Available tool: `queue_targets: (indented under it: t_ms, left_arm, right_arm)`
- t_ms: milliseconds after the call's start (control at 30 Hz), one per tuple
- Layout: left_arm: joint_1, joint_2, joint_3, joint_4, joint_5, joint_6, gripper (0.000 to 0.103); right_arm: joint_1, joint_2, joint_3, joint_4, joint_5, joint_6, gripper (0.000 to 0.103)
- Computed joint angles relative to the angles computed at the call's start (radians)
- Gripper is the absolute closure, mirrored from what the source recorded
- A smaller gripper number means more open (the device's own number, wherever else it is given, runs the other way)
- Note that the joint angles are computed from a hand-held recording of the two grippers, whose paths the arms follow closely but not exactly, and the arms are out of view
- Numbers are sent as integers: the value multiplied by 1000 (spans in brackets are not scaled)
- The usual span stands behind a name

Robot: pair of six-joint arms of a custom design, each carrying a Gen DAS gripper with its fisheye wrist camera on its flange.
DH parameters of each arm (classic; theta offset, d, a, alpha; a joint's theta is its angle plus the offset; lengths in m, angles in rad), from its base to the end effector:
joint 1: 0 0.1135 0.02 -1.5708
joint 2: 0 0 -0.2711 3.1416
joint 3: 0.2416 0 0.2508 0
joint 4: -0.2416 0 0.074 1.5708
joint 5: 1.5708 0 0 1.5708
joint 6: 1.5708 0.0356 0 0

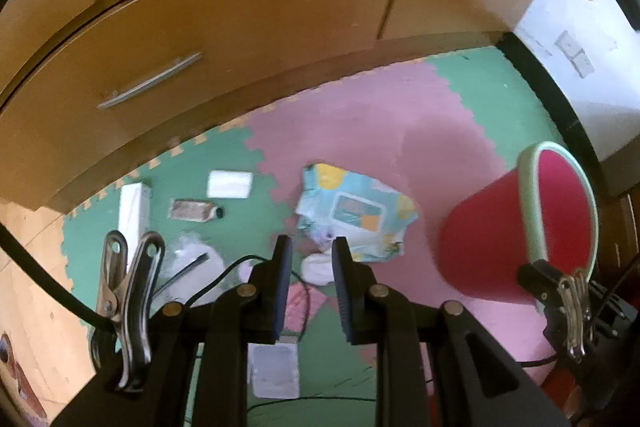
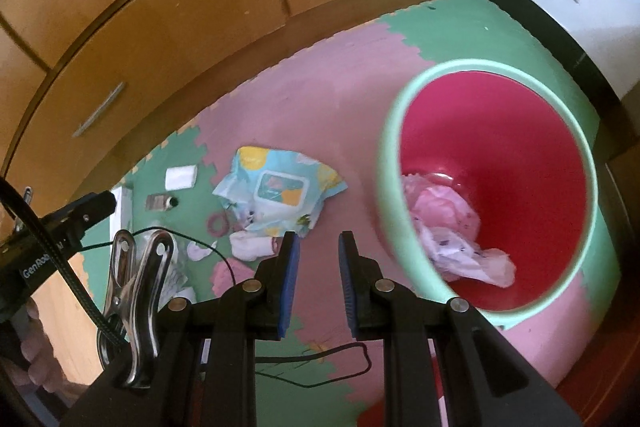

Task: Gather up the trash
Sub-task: 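Lower both tools toward the pink plastic ring and white sock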

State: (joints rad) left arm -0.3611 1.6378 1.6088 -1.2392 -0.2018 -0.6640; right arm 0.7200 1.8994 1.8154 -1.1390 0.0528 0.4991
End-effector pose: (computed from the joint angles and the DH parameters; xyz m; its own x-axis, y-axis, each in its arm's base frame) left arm 0.2979 -0.1049 0.3330 -0.8822 -0.3122 -0.3526 -0.3217 0.9463 -0.0330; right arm 0.2963 0.2574 0.3065 -0.9293 -0.1793 -0.3230 -0.2280 0.9663 0.1196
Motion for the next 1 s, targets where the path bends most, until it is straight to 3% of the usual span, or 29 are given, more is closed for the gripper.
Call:
queue_targets:
  t_ms: [400,733,1000]
  left_arm:
    - [207,-107,-192,50,63,66,83]
    - [276,-31,-329,169,105,103,81]
    - [327,42,-422,293,182,97,81]
  right_arm:
    - [119,177,98,-7,4,8,78]
    - [140,288,61,60,-55,21,75]
    - [121,356,14,164,-128,115,71]
